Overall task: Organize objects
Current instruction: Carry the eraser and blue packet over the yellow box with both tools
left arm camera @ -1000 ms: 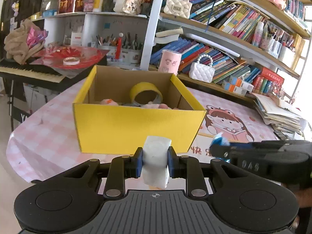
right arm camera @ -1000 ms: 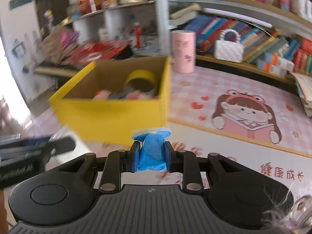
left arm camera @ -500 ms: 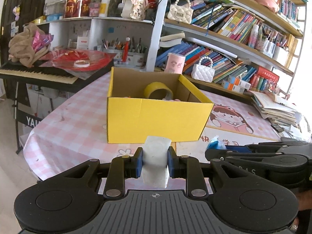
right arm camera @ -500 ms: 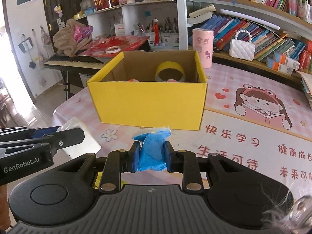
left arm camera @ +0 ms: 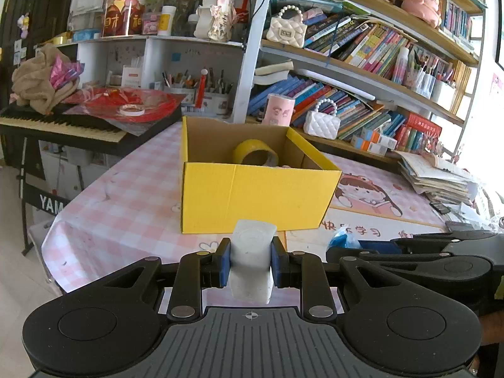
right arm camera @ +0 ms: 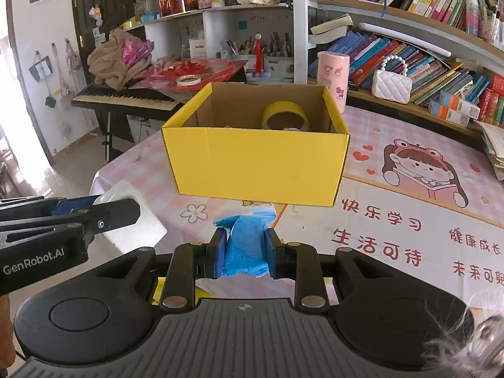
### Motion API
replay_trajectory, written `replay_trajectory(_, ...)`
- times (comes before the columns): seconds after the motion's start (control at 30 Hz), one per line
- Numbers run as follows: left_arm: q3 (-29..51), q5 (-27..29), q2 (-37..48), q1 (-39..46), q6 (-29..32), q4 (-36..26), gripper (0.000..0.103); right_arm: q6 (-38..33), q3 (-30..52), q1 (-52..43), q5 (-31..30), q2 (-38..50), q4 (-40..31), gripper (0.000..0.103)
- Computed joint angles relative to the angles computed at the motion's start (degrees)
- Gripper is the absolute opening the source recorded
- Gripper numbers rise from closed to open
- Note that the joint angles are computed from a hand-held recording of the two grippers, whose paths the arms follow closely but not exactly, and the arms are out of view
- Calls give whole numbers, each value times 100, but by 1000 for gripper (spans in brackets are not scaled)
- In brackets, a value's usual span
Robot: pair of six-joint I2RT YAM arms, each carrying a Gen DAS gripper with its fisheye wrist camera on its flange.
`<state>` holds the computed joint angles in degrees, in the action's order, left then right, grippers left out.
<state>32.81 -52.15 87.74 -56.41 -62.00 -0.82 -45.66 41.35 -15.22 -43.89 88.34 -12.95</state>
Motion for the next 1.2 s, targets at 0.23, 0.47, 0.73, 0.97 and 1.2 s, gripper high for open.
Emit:
replay_trajectory(0.23, -21, 177, 116, 130, 65, 287, 23, -14, 43, 40, 197, 82, -3, 24)
replay_trajectory(0.47, 183, 291, 359, 474, 494, 559, 23, 151, 449, 221, 284, 535, 91, 24)
replay_trajectory(0.73, 556, 381, 462, 1360, 1824, 1403, 23, 891, 1461, 642, 27, 1179, 647, 24)
replay_trajectory(0.97, 1371, 594, 1112, 2126, 2805, 1947, 23, 1502, 2939, 1130, -48, 2108, 667, 24)
replay_trajectory(1.2, 2396, 981, 2032, 2547, 2723, 1182, 23, 1543, 4387, 1458, 10, 3106, 183, 24)
